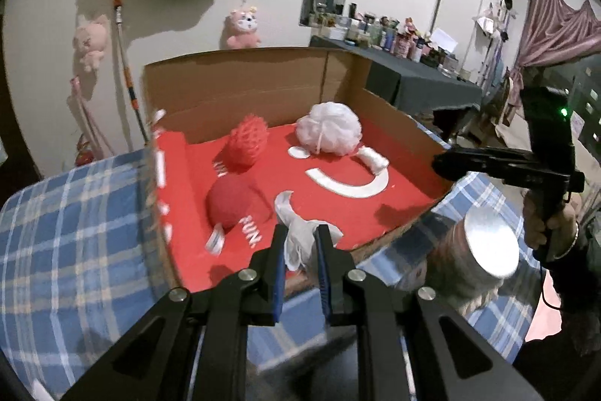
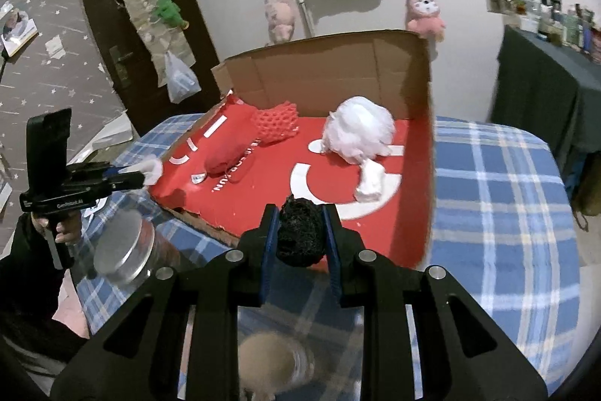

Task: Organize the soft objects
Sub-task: 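Open both tools to release the tissue and black ball in the box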

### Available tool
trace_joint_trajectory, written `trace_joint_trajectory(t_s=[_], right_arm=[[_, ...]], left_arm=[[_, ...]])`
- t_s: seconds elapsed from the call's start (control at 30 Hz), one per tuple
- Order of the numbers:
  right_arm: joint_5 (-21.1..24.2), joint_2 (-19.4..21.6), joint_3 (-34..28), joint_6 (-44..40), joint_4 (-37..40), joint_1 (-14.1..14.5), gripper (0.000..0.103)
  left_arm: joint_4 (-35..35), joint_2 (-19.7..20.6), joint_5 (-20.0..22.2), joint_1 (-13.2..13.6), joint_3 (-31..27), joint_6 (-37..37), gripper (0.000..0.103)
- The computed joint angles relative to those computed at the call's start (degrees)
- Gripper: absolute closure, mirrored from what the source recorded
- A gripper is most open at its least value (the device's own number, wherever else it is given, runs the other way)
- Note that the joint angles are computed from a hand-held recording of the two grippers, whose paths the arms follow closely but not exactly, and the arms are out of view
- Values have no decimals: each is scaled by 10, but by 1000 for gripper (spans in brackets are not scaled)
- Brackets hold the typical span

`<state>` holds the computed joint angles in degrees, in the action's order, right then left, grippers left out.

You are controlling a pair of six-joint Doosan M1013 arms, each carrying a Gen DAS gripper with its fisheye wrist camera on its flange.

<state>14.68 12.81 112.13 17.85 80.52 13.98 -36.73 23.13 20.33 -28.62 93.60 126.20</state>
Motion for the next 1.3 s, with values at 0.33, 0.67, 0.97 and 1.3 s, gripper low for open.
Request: trace_joint_trajectory(t_s=[0.33,0.67,0.97,1.3], right_arm=[[87,67,-116,301,-297,-3,80],[210,152,-239,547,-549,9,80],[259,182,-275,607,-587,6,80],[269,189,-287,631,-609,9,78]], left_arm=[[153,76,105,-17,-127,-127,87],[226,145,194,-19,-223,-215,87],[264,168,234,-21,-255,-255,87],[271,174,234,-19,-258,-267,87]])
